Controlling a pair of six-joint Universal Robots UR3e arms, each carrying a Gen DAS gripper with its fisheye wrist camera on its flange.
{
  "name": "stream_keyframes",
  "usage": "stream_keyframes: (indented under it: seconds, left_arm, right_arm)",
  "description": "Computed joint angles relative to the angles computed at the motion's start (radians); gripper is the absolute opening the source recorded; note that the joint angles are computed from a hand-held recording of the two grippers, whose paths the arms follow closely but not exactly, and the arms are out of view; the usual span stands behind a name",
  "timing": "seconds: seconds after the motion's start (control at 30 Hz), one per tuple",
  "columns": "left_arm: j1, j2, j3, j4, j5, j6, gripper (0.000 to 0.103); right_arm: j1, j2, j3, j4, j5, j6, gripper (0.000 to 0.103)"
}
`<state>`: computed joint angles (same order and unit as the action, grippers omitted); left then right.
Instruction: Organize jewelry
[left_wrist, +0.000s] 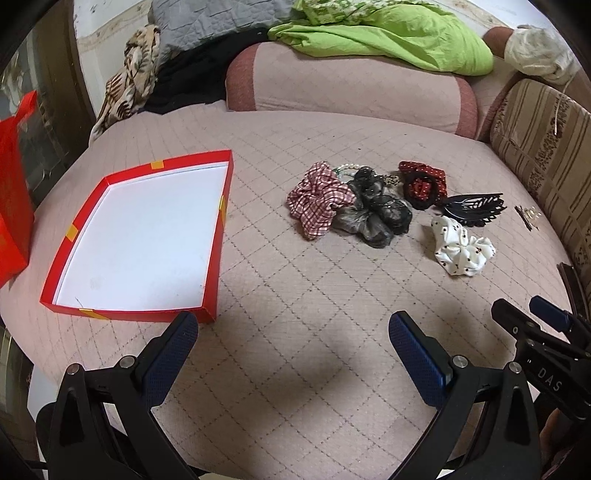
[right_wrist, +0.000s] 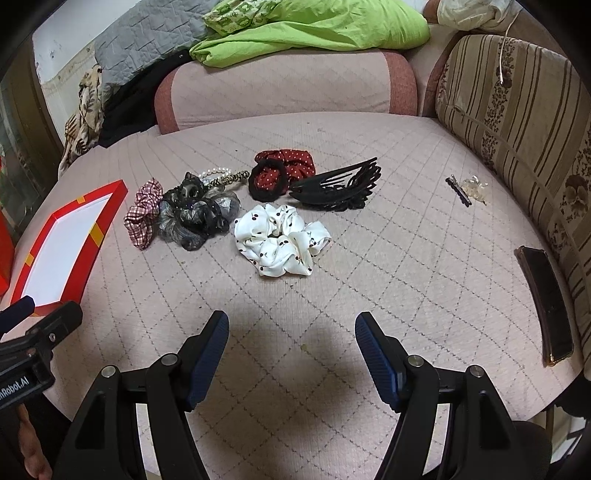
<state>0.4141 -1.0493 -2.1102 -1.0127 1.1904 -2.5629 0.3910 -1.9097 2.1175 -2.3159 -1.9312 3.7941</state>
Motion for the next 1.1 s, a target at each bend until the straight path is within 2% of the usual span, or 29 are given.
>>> stream_keyframes:
  seconds: [0.27,0.4,0.47,0.57,0.67,0.87,1.1]
  left_arm:
    - [-0.003,-0.069,0.029,0.050,0.014,-0.014,0.103]
    - [0.017,-0.125,0.087,0.052,-0.008,-0.020,0.102]
    - [0.012,-0.164,0.129,0.043,-0.017,-0.017,0.089]
    - [-0.022,-0.260,0.231,0.001,-0.021,-0.028,0.079]
    - [-0.069,-0.374,0.339,-0.011,-0.037,-0.070,0.079]
    - [-0.207,-0.567,0.466,0.094,0.032,-0.127,0.079]
    - [-0.280,-0.778,0.620,0.084,0.058,-0.159,0.079]
  right_arm:
    - [-0.040,0.000,0.034,-0.040,0.032,-0.020,0.075]
    - [-0.076,-0.014,0.062,-0.069,0.056,-0.035,0.075]
    - [-0.099,-0.016,0.075,-0.085,0.073,-0.048,0.075]
    - [-0.134,-0.014,0.089,-0.109,0.105,-0.069,0.075]
    - [-0.176,-0.008,0.099,-0.147,0.141,-0.102,0.075]
    - [-0.273,0.033,0.111,-0.244,0.223,-0.174,0.075]
    - [-0.328,0.122,0.096,-0.315,0.291,-0.216,0.075]
